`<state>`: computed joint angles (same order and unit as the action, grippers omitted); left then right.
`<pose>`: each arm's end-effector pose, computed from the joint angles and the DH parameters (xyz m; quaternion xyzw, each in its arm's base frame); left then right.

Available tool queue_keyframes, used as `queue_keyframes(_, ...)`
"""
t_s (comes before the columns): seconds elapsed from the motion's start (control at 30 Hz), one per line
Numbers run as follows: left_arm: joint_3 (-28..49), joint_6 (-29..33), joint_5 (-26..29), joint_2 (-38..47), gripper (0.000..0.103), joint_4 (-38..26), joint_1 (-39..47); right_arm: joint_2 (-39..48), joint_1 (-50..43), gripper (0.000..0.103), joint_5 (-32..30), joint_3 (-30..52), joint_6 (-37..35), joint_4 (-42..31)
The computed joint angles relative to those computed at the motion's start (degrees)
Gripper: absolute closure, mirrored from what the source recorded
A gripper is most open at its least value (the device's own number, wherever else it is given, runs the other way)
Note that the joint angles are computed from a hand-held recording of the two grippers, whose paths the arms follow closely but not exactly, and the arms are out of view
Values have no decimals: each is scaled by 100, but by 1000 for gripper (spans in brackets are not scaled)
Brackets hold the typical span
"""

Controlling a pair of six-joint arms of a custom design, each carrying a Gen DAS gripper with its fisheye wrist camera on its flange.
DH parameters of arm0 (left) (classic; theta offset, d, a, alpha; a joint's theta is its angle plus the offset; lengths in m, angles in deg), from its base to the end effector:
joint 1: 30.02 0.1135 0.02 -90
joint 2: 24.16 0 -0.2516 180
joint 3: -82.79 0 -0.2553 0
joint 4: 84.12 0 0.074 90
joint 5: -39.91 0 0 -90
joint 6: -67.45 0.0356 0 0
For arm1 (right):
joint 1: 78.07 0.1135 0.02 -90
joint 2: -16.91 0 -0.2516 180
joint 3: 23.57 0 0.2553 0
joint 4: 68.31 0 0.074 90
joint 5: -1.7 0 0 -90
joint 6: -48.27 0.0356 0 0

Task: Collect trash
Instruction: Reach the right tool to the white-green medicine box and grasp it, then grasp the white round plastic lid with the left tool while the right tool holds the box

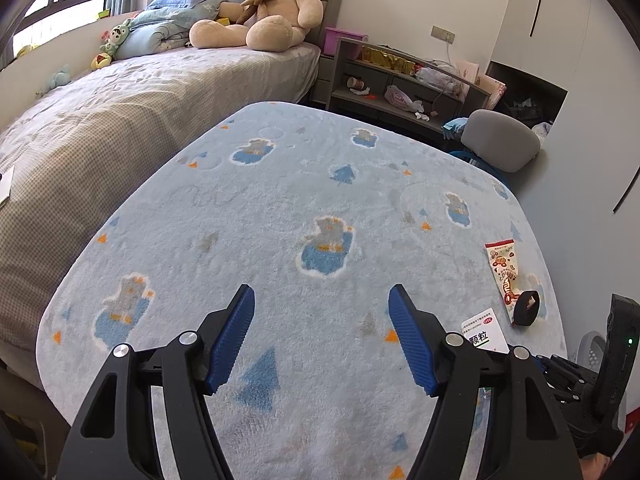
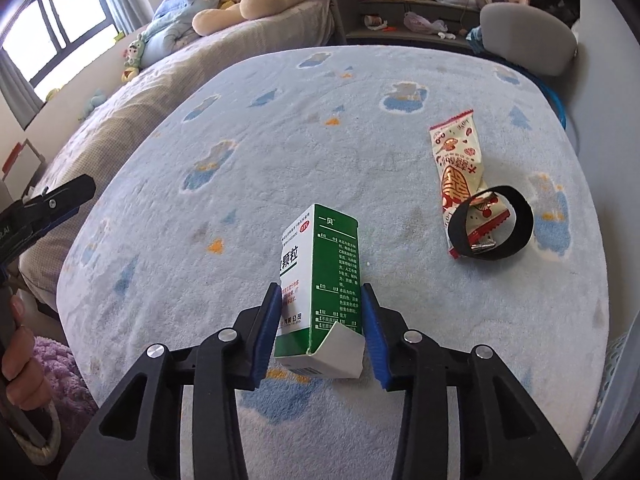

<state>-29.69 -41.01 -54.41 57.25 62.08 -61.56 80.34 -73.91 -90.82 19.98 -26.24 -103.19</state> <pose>0.2605 -0.1567 0.2200 0.0926 0.9274 -0.1206 0.3417 0.2101 0.0169 0.1622 0.0874 0.9489 0.0723 0.2946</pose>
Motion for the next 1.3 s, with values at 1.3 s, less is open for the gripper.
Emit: queue_keyframes(1.3,165,-240,-50,917,36,335,-1921,-4113,-4275,67,-1568,-315,-2126,-3471)
